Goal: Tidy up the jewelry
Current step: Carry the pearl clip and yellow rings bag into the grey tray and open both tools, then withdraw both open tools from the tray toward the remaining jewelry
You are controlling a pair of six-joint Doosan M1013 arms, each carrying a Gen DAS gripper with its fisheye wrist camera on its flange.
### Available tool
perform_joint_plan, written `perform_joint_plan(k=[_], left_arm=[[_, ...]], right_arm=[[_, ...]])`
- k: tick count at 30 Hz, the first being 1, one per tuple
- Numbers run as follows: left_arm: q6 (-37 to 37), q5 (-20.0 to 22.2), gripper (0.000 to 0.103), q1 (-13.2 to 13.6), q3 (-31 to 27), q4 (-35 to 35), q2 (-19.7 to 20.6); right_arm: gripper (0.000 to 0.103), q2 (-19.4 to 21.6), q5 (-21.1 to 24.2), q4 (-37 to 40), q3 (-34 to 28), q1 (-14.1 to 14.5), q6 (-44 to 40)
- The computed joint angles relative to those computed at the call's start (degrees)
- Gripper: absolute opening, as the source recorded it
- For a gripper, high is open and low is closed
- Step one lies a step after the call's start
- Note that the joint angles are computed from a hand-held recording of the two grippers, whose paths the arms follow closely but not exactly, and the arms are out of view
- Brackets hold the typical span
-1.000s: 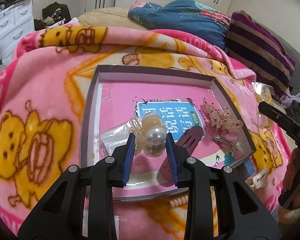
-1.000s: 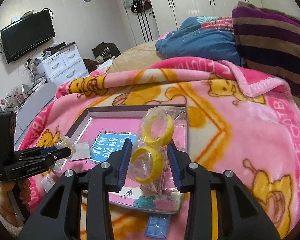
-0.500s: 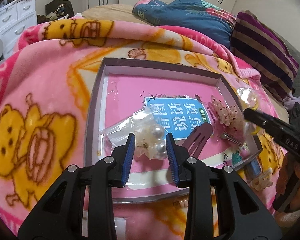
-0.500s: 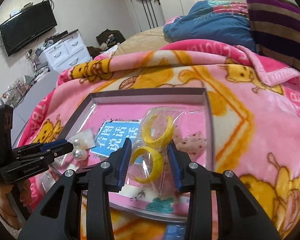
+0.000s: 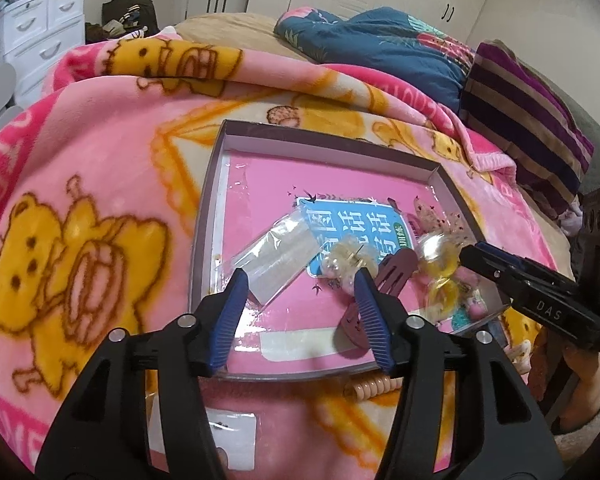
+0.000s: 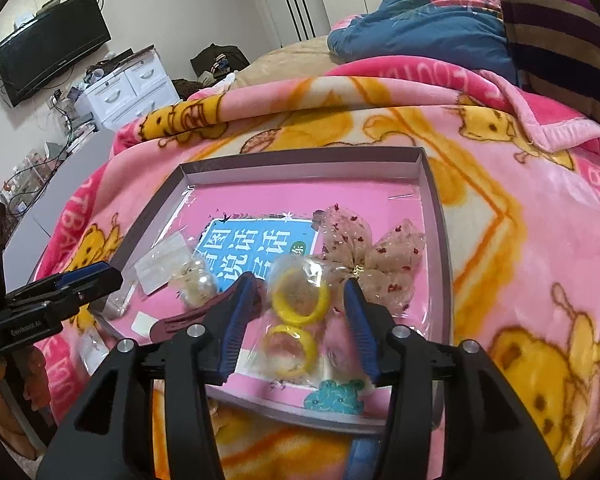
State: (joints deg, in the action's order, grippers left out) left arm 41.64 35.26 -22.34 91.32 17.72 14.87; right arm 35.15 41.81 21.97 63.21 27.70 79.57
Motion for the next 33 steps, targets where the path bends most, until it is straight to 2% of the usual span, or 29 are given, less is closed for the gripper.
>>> perform_joint_plan(k=[6,8,11,17,33], left_arm=[[-2.45,-1.23,0.064,0.04,1.14,0.20,-1.49],[-3.21,-1.83,0.067,0.03,1.57,0.29,-2.05],[-5.05,-2.38,0.076,-0.27,2.22,1.60,-2.96],[-8.31,-2.34,0.092,-0.69,3.05,3.91,-4.35],[-12.22,-0.54,0.094,-2.74,3.80,9.83,-6.74]], right_arm=[[0.063,-2.67,-2.54,3.71,3.41,-0.67,-1.92],[0.074,-3.64,-3.77,4.84,4.61,-0.84,-2.56],[0.080,-5.07,-5.62,6.81,6.43,-1.20,-3.86],[0.085,-7.08,-7.32,9.12,8.71,-1.56,-5.77],[0.088,-10.61,-10.25,11.50,12.13,-0.97,-10.65]])
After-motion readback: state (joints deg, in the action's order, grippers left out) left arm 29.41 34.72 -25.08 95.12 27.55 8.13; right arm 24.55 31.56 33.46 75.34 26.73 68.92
